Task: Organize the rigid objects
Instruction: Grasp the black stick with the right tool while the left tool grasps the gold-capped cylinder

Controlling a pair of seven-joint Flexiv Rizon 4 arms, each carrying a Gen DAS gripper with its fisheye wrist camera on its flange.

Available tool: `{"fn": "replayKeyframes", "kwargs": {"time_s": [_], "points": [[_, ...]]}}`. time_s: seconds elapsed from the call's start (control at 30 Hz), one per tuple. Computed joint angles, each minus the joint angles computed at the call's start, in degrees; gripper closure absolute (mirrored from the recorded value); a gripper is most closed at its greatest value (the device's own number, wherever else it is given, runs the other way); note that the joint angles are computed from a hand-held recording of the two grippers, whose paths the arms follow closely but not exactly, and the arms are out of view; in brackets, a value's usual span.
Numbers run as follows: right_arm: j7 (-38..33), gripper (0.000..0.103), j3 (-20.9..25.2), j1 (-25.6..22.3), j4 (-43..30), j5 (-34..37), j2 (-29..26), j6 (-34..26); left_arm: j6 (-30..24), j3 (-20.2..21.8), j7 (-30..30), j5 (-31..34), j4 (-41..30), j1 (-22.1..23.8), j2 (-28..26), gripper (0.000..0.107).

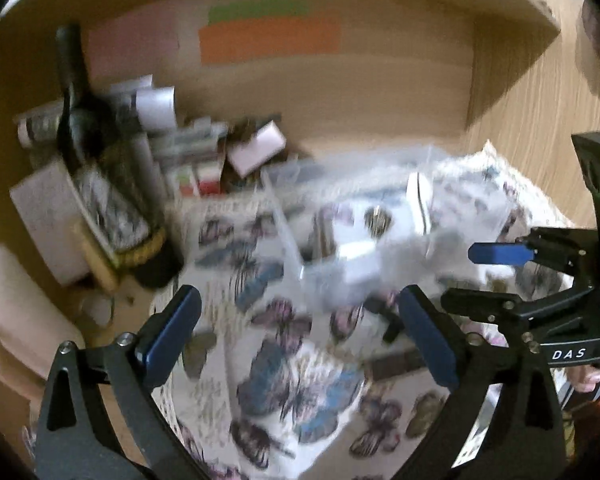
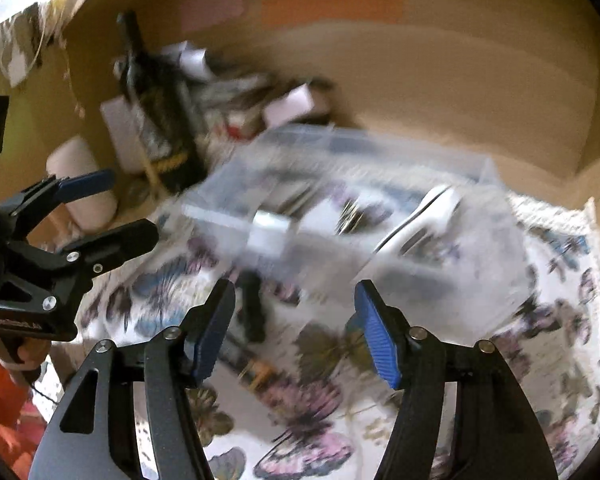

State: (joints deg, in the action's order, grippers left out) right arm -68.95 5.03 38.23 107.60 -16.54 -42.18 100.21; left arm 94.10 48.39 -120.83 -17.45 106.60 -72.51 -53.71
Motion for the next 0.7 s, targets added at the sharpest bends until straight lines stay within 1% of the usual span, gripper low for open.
{"fn": "replayKeyframes", "kwargs": {"time_s": [0.1,0.23,0.3,0.37,0.4,0.43,0.47,0.5,0.53,0.57,0.6,0.67,0.7], "points": [[-0.1,0.044,0.7,0.3,-1.3,-1.1,-1.2,-3.2,0.4,-4.7,0.5,0.7,1.5,3.2,1.6,0.007],[-0.5,0.044,4.1,-1.9,-5.1,-2.6,-3.0,-8.3,1.6,-9.4,0.7,1.0,2.9,6.7,2.7,0.007],[-0.6,0.046,5.0,-2.4,-7.5,-3.1,-4.1,-11.5,2.8,-11.6,1.1,0.8,3.8,8.3,3.5,0.007],[-1.7,0.052,7.2,-3.8,-9.7,-3.4,-5.4,-14.9,3.4,-13.8,2.3,0.8,4.5,9.8,4.3,0.007],[-2.1,0.054,8.3,-4.3,-11.0,-3.2,-6.1,-17.0,3.7,-14.4,2.9,0.6,4.7,10.2,4.5,0.007],[-2.8,0.059,9.3,-4.8,-12.2,-2.9,-6.9,-18.8,3.7,-14.8,3.5,0.4,4.8,10.3,4.6,0.007],[-2.8,0.062,8.7,-4.2,-12.5,-2.8,-7.1,-19.1,3.6,-15.1,4.1,0.3,4.8,10.4,4.7,0.007],[-2.4,0.064,7.0,-3.0,-11.9,-3.0,-6.8,-18.1,3.4,-15.2,4.7,0.1,4.7,10.4,4.7,0.006],[-2.9,0.075,7.2,-3.1,-11.7,-3.0,-6.6,-18.0,3.1,-15.4,5.1,0.0,4.6,10.4,4.7,0.007],[-3.8,0.082,8.4,-3.9,-11.4,-2.8,-6.4,-18.1,2.7,-15.9,5.5,-0.1,4.3,10.6,4.7,0.007],[-3.9,0.082,7.9,-3.6,-10.6,-2.6,-6.0,-16.7,2.4,-16.5,5.9,0.0,4.0,11.1,4.8,0.007],[-1.9,0.082,3.2,-0.2,-8.0,-3.0,-4.5,-13.4,1.8,-17.9,6.6,0.6,3.0,12.2,4.9,0.007],[-1.2,0.082,1.6,0.8,-6.8,-3.1,-3.9,-11.8,1.3,-18.3,6.9,1.0,2.3,12.5,4.8,0.007]]}}
